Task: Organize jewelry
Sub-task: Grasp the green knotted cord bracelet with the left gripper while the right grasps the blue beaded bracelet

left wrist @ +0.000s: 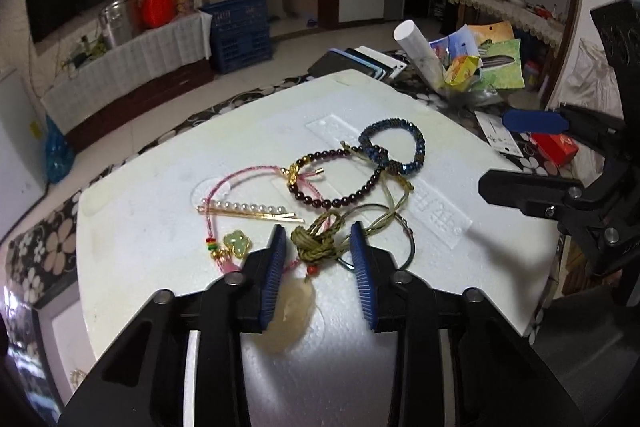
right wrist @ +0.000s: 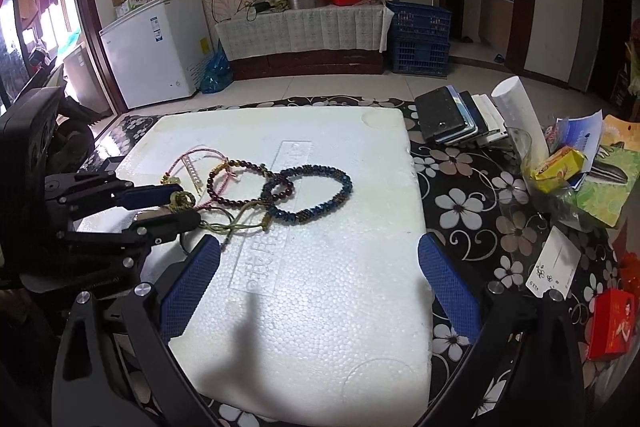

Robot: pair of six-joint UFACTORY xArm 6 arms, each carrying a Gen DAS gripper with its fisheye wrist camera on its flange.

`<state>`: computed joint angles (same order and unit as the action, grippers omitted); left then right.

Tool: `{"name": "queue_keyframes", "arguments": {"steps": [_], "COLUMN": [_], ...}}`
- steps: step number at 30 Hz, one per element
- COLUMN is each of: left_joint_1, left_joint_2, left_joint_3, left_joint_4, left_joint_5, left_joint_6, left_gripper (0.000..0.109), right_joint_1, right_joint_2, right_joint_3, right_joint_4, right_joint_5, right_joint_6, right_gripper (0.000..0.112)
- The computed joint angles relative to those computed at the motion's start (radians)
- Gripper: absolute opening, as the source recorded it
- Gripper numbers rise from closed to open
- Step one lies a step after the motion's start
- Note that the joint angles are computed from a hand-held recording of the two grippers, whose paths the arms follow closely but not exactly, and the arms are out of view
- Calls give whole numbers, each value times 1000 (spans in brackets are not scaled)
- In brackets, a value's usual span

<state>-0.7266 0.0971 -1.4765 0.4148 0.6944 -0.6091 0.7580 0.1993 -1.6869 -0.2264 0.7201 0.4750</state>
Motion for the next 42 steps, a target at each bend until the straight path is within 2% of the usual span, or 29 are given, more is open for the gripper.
{"name": "queue_keyframes", "arguments": {"steps": [5, 8, 10, 15, 20, 22, 25, 28, 29, 32, 35, 39, 42], "left_joint_1": [2, 2, 2, 12, 35, 42, 56, 61, 62, 64, 66, 69, 68], "left_joint_2": [-30, -47, -60, -116, -183, -194, -203, -209, -214, -221, -226, -233, -232], "left_joint_3": [27, 38, 43, 77, 120, 126, 135, 142, 147, 156, 161, 167, 167], "left_joint_4": [25, 41, 51, 84, 128, 130, 116, 112, 111, 108, 110, 102, 106], "left_joint_5": [-40, -57, -56, -74, -101, -101, -99, -93, -92, -98, -102, -104, -103], "left_joint_6": [-20, -30, -40, -90, -144, -147, -147, -140, -138, -135, -134, -124, -129], "left_gripper": [16, 15, 15, 15, 15, 15, 15, 15, 15, 15, 15, 15, 15], "right_joint_1": [-7, -10, -13, -25, -13, 3, 14, 18, 18, 6, 1, 8, 23], "right_joint_2": [26, 61, 80, 130, 184, 223, 260, 296, 299, 276, 267, 292, 328], "right_joint_3": [-23, -56, -78, -142, -225, -294, -353, -409, -416, -386, -379, -412, -471], "right_joint_4": [69, 124, 137, 101, 102, 62, 35, -2, -2, 47, 23, 43, 6], "right_joint_5": [-3, 0, 10, 31, 68, 129, 167, 205, 210, 192, 185, 211, 254], "right_joint_6": [-26, -48, -37, 31, -5, -19, -35, -44, -47, -40, -9, -40, -56], "right_gripper": [98, 90, 90, 90, 89, 84, 80, 71, 68, 67, 63, 66, 67]}}
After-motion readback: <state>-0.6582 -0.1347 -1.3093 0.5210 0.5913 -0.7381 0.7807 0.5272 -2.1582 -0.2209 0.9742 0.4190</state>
